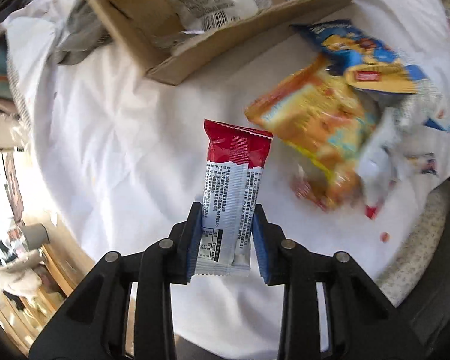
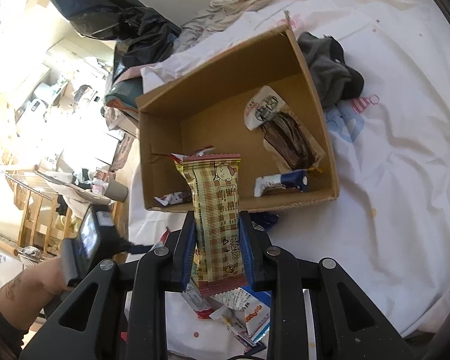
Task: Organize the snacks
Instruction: 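Grasp the white bar with red end with the left gripper while the right holds the wafer bar, then carry both held bars over the open box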
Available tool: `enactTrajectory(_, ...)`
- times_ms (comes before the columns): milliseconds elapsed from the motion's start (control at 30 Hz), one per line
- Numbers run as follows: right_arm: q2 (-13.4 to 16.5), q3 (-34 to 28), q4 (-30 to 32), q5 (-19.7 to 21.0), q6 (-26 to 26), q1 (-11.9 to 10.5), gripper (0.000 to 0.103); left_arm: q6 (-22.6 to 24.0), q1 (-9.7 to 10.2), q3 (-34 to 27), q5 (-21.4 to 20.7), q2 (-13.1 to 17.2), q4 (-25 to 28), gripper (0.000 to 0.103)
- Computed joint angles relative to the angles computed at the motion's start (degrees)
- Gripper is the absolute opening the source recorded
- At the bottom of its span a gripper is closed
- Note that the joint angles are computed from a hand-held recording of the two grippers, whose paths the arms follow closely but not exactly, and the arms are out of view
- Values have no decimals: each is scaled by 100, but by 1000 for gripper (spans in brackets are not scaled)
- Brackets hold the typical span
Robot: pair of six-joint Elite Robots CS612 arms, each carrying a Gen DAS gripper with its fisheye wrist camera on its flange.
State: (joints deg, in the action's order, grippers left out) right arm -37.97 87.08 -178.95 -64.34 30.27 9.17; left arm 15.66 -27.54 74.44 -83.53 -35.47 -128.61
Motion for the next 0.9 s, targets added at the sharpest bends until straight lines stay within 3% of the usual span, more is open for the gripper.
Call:
enactTrajectory(167, -7, 38, -200, 68, 62, 11, 29, -261, -16, 616, -136, -496, -837, 28)
enactTrajectory(267, -17, 71, -332, 57, 74, 15, 29, -887, 0, 764, -349, -662, -1340, 28)
enactTrajectory(367, -23, 112, -560, 49, 186, 10, 29, -1621, 96, 943, -571, -790, -2268, 28)
enactTrajectory(467, -26, 139, -776, 36, 260, 3, 29, -2101, 107, 1041, -524, -796, -2982, 28)
enactTrajectory(567, -11, 88, -769, 165, 213, -26, 29, -2410, 97, 965, -389, -714, -3228, 28)
enactTrajectory(900, 104, -252, -528, -151, 115, -62, 29, -2727, 88, 511, -254, -345, -3521, 28)
